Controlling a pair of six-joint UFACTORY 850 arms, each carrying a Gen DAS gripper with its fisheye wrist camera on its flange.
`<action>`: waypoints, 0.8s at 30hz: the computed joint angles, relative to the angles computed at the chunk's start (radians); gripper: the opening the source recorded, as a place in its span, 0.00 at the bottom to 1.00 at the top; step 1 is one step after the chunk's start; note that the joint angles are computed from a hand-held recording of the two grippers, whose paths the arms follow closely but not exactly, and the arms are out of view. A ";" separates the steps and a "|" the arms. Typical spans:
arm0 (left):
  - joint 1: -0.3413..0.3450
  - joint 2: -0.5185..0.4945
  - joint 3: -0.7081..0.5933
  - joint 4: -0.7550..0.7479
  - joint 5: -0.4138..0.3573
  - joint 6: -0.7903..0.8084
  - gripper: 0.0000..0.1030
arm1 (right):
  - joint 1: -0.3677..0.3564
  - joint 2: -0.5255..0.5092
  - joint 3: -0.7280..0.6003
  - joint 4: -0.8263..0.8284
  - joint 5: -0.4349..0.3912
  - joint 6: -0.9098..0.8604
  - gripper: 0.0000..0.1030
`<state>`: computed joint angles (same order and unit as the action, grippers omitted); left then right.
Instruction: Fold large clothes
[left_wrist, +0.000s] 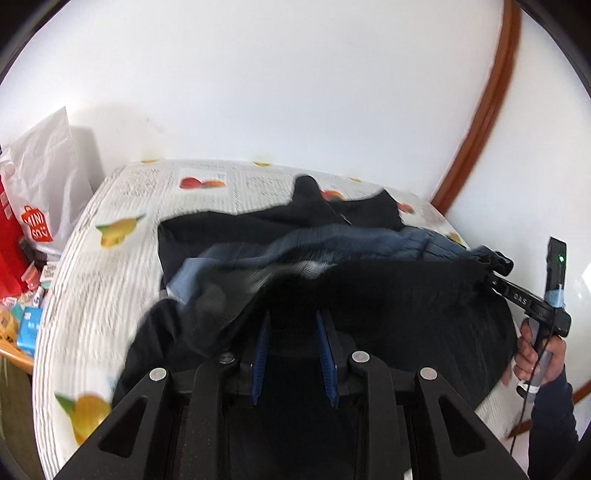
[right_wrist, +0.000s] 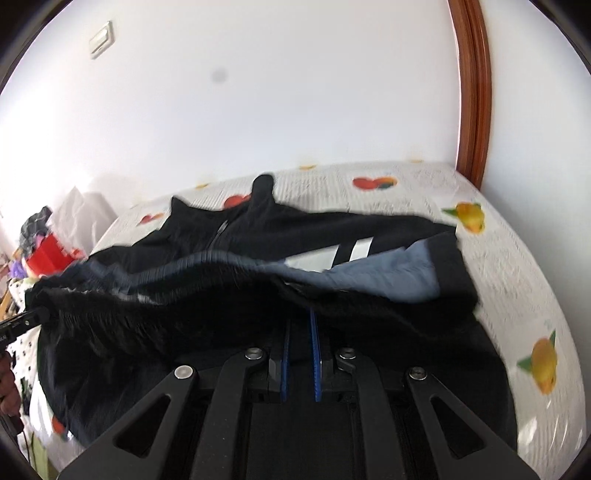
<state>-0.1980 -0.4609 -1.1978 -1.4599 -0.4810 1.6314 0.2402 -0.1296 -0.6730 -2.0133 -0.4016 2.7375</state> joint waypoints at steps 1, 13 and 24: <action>-0.004 -0.019 -0.028 0.015 0.011 -0.025 0.23 | -0.011 -0.013 -0.015 0.017 0.005 -0.025 0.10; -0.011 -0.162 -0.226 0.218 0.105 -0.264 0.31 | -0.115 -0.134 -0.145 0.208 -0.017 -0.325 0.47; -0.036 -0.252 -0.313 0.329 0.205 -0.340 0.39 | -0.178 -0.225 -0.215 0.357 0.023 -0.561 0.27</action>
